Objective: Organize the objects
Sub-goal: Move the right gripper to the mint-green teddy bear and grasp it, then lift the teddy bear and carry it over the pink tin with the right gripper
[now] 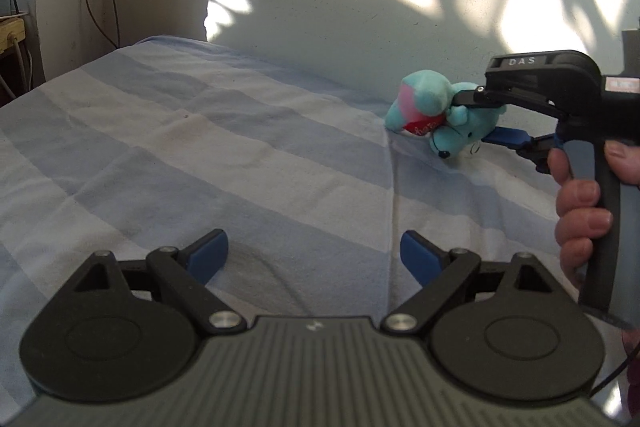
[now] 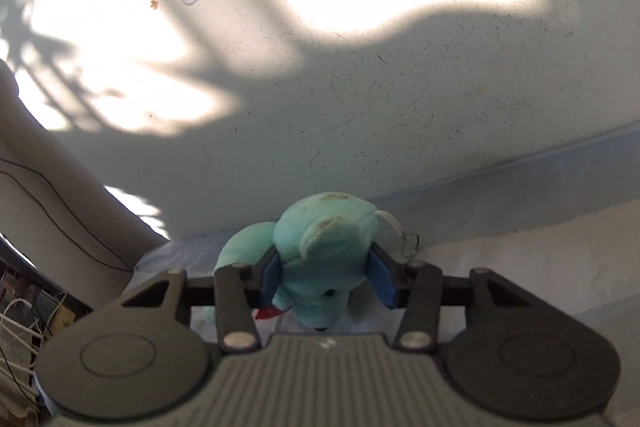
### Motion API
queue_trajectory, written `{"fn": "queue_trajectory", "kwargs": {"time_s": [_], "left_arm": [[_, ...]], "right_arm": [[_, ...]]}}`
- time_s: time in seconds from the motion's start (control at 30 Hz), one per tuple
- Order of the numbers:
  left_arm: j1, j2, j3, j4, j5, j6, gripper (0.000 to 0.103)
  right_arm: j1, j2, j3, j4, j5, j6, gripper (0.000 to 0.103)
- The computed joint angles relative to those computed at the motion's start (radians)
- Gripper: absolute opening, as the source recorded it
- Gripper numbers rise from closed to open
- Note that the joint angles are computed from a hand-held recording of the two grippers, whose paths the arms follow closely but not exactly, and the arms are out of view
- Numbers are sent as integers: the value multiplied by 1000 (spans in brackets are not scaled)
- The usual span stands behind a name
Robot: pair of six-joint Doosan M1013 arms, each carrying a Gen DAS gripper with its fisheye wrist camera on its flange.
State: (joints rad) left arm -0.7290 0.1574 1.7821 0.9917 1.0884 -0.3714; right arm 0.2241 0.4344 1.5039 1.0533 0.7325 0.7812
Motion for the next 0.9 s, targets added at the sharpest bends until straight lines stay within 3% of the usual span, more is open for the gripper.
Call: {"fn": "queue_trajectory", "kwargs": {"time_s": [0.1, 0.23, 0.33, 0.47, 0.57, 0.63, 0.73, 0.9], "left_arm": [[2, -6, 7, 6, -4, -22, 94], [0, -7, 6, 3, -6, -17, 95], [-2, -13, 12, 6, -28, -16, 95], [-9, -39, 44, 45, -136, -35, 94], [-27, -47, 60, 124, -211, -39, 94], [-37, -52, 68, 168, -259, -43, 94], [-52, -61, 77, 219, -293, -91, 94], [-75, -98, 108, 240, -254, -171, 94]], "right_arm": [[-22, -69, 79, 65, -14, -230, 44], [-89, -187, 211, 127, -1, -605, 45], [-147, -279, 295, 80, 24, -832, 46], [-217, -362, 347, -97, 96, -900, 48], [-218, -414, 382, -248, 56, -891, 49], [-221, -433, 404, -273, 47, -901, 50], [-201, -439, 434, -209, 28, -950, 57], [-162, -434, 496, 75, 52, -1182, 67]]}}
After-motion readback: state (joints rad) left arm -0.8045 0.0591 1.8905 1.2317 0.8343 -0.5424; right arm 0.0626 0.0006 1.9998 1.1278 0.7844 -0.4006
